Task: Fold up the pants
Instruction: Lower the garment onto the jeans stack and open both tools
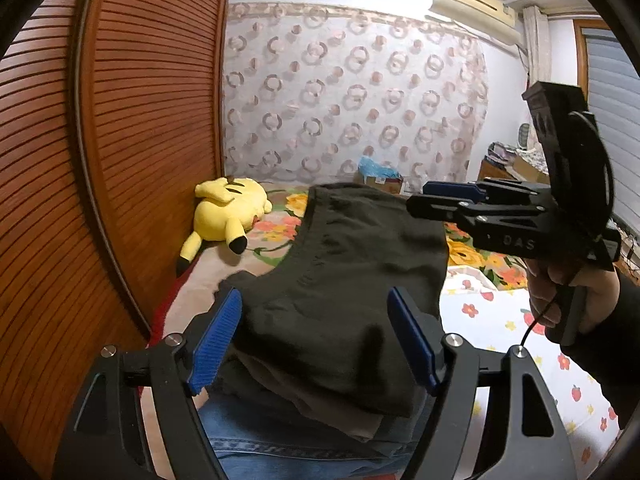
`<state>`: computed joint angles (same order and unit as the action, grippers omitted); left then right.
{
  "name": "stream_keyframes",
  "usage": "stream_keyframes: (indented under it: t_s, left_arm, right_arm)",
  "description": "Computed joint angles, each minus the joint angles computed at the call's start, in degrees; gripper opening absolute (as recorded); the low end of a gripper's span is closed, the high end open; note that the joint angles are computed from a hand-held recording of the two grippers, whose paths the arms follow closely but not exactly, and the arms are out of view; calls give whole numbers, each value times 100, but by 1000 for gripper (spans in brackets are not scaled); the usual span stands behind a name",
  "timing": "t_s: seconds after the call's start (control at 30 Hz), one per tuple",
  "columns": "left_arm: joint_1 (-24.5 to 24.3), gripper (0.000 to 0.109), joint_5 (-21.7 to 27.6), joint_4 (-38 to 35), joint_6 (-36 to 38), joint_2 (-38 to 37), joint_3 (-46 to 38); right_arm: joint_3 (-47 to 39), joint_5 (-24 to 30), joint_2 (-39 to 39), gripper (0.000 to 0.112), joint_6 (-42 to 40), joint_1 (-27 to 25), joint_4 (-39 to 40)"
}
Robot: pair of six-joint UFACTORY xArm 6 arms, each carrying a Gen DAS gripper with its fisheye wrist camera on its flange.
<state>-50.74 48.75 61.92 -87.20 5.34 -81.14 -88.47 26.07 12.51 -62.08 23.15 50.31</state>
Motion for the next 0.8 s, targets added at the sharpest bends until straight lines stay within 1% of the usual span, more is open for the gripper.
stream_keyframes:
  t_s: [0.07,0.1,0.27,0.33,0.4,0.53,0.63,0.8]
  left_arm:
    - [25,76,-2,-146,137,98,-63]
    - [38,76,34,-218,204,142,-90]
    - [193,76,-16,-548,232,184,32]
    - [267,76,-196,-645,189,145,156]
    - [257,76,-239,-679,138,160,180]
    - [210,76,-233,-680,142,206,135]
    - [154,76,-135,-688,161,217,73]
    - [6,76,121,-616,189,199,-19]
  right_arm:
    - [-117,189,106,41,96,-74,-74]
    - [-143,181,162,41,190,-78,-181]
    - [-785,385,738,41,928,-177,-783]
    - [-1038,456,971,41,1177,-192,-985]
    - [-1199,557,1126,41,1304,-209,-1040]
    - [-1213,485,1174,41,1393,-197,-1054]
    - [-1081,404,1049,41,1471,-186,-1032]
    - [-482,94,609,41,1404,-87,-870]
